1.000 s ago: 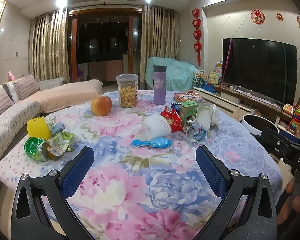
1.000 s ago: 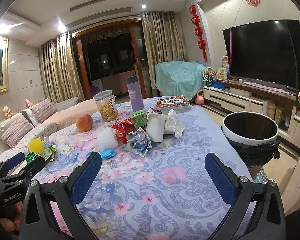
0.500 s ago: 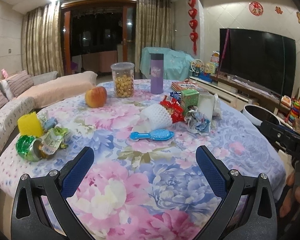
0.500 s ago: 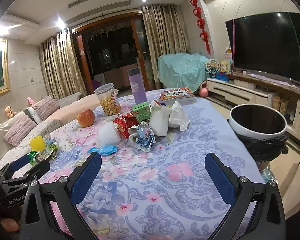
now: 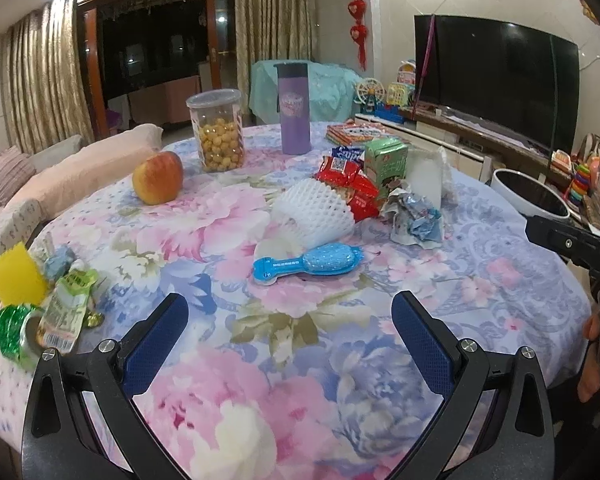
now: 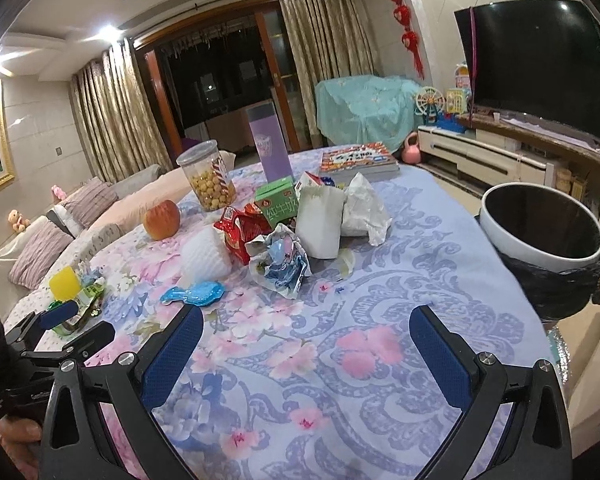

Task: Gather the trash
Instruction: 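Grasp the blue plastic comb with the left gripper while the right grasps the crumpled foil wrapper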

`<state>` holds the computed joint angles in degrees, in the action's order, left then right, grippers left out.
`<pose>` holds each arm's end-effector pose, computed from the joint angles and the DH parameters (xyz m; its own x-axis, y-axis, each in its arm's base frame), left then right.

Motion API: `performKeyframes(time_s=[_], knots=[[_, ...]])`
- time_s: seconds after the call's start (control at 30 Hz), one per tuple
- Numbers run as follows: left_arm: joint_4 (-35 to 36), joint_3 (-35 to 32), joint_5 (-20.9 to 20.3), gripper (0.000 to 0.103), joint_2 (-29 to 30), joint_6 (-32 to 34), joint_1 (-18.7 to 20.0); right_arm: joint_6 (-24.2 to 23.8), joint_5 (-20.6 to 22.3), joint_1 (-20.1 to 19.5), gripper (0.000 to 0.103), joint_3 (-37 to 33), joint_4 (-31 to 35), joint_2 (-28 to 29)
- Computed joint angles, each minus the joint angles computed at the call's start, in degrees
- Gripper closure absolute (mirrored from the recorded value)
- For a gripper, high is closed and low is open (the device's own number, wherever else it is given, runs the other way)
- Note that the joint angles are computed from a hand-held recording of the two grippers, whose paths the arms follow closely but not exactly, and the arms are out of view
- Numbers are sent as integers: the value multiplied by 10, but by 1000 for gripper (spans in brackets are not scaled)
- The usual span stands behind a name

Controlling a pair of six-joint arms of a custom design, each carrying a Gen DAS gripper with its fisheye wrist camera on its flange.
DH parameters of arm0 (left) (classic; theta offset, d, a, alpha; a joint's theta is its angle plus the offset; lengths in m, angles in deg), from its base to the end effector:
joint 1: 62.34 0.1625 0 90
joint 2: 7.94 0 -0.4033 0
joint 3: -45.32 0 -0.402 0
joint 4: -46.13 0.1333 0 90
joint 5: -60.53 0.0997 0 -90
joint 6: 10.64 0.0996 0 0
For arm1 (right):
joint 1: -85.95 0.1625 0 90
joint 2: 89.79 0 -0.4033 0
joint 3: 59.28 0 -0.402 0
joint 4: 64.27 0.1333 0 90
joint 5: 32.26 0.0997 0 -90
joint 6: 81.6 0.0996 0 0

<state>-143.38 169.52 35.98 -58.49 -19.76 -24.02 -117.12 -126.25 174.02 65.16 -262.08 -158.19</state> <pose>-0.2356 -0.4715 0.0944 -0.6736 -0.0095 -0.7390 0.6069 0.5636 -0.5604 0.1090 -0.5167 0.2209 -0.8221 -0.2875 0.4914 -0.5612 0.5546 -0.6143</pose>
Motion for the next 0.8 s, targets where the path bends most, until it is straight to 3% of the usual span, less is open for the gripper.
performKeyframes(time_s=[0.3,0.47,0.8], knots=[[33,-51,-71,0,3,96,59,20,-23,9,0,-65,59,46],[69,-96,-90,0,16,162,88,31,-31,11,0,-98,93,67],[161,-157,-116,0,34,232,124,52,-41,14,0,-164,173,103]])
